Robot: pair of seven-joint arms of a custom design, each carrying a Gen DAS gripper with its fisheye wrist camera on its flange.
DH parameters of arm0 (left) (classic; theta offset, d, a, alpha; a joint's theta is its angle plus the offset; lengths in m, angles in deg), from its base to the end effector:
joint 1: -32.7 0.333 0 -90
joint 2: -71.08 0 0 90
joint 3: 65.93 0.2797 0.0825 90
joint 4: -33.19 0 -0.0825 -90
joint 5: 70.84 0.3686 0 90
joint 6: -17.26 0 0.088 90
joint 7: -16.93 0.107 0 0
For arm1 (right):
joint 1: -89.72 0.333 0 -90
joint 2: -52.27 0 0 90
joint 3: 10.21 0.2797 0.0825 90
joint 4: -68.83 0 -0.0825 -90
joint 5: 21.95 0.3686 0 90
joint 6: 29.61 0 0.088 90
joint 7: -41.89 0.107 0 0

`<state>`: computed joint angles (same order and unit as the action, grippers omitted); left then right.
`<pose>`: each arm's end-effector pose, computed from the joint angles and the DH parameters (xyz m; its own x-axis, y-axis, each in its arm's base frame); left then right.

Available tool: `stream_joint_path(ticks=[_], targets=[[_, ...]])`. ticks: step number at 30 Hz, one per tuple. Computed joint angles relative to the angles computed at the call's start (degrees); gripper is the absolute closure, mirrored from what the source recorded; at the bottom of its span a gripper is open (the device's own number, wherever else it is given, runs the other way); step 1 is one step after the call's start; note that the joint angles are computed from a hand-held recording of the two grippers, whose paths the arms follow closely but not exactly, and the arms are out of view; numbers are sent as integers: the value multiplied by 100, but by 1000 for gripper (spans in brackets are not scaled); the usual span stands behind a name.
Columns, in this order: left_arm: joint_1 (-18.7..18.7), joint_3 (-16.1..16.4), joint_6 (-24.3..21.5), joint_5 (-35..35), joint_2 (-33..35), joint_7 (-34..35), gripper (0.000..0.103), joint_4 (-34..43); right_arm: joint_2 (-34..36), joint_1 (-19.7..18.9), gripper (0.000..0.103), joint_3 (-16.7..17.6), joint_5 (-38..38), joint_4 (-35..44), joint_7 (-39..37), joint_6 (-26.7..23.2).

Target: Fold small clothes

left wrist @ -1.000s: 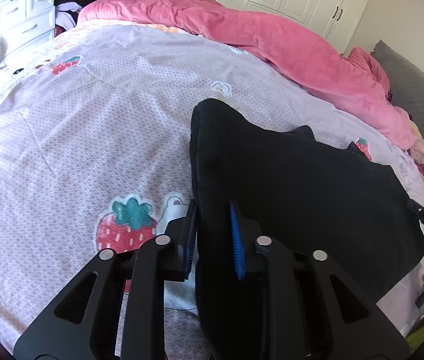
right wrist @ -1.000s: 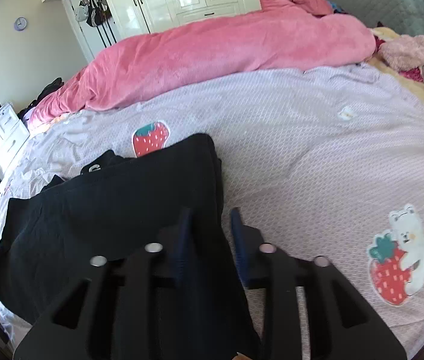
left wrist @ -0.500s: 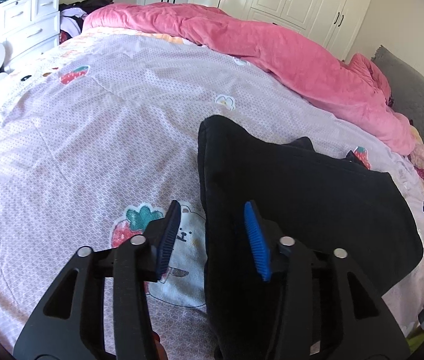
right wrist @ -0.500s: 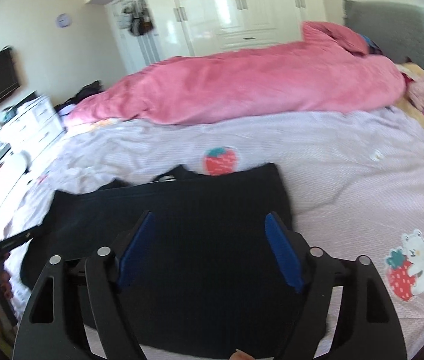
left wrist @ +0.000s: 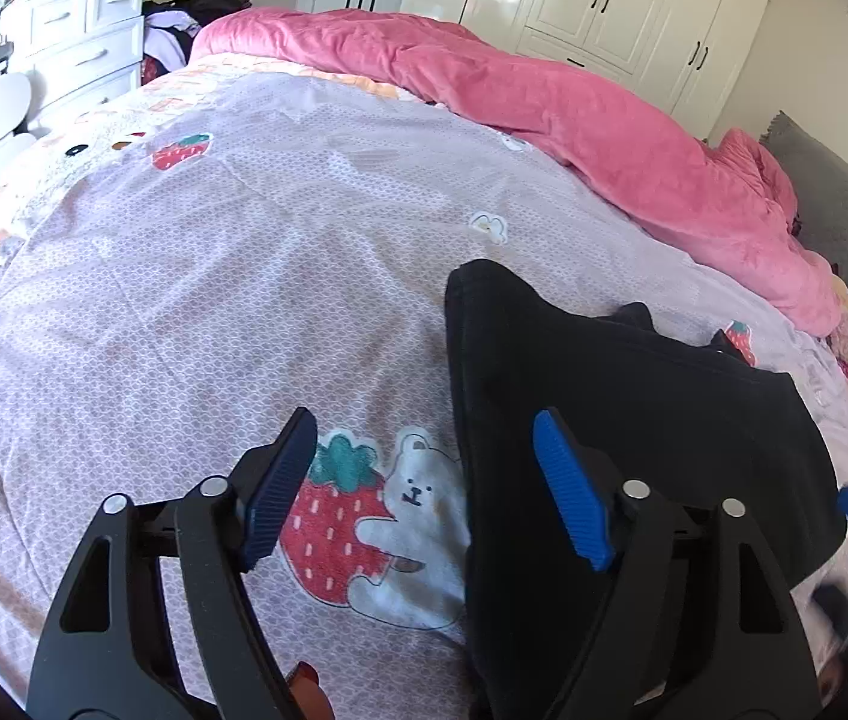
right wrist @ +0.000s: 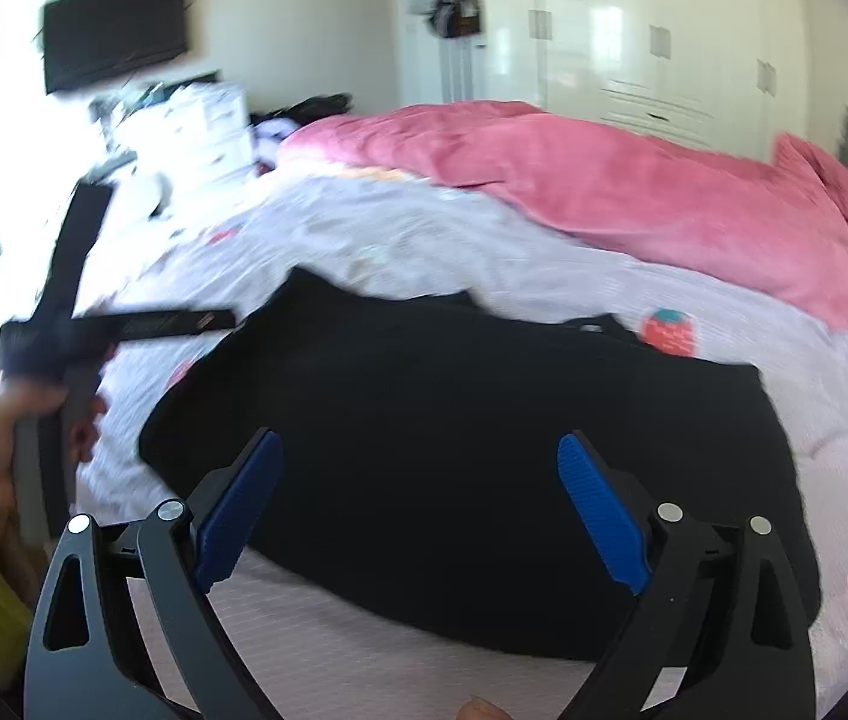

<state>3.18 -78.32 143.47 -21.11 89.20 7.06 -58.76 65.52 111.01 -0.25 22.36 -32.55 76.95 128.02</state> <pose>0.5168 -0.4080 0.4598 0.4801 -0.8461 0.2315 -0.5766 -0.5033 -0.6436 0.5713 0.3032 0.4799 0.7764 -0.6291 -0.0383 -0.4136 -0.4627 -0.7841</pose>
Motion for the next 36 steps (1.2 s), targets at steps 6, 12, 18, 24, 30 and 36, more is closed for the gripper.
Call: stream_joint_path(ticks=[6, 12, 18, 24, 30, 36], targets=[[76, 1, 145, -10, -146, -111, 28, -197, -69, 318, 10, 115, -371, -288, -120, 16], [145, -14, 170, 28, -278, -236, 24, -351, -7, 722, 10, 56, -1186, -503, 167, 269], [154, -36, -29, 58, -267, -201, 22, -302, 245, 1208, 10, -373, -2661, -491, 1423, 531], [223, -38, 103, 18, -295, -226, 20, -383, 540, 1320, 9, -498, -3255, -260, 2081, 655], [300, -22, 314, -71, -232, -220, 18, -400, 728, 1694, 12, -883, -3977, -198, 2723, 1195], [592, 74, 1796, -169, -275, -651, 18, -853, 640, 706, 82, 333, -2717, -364, 1294, 1665]])
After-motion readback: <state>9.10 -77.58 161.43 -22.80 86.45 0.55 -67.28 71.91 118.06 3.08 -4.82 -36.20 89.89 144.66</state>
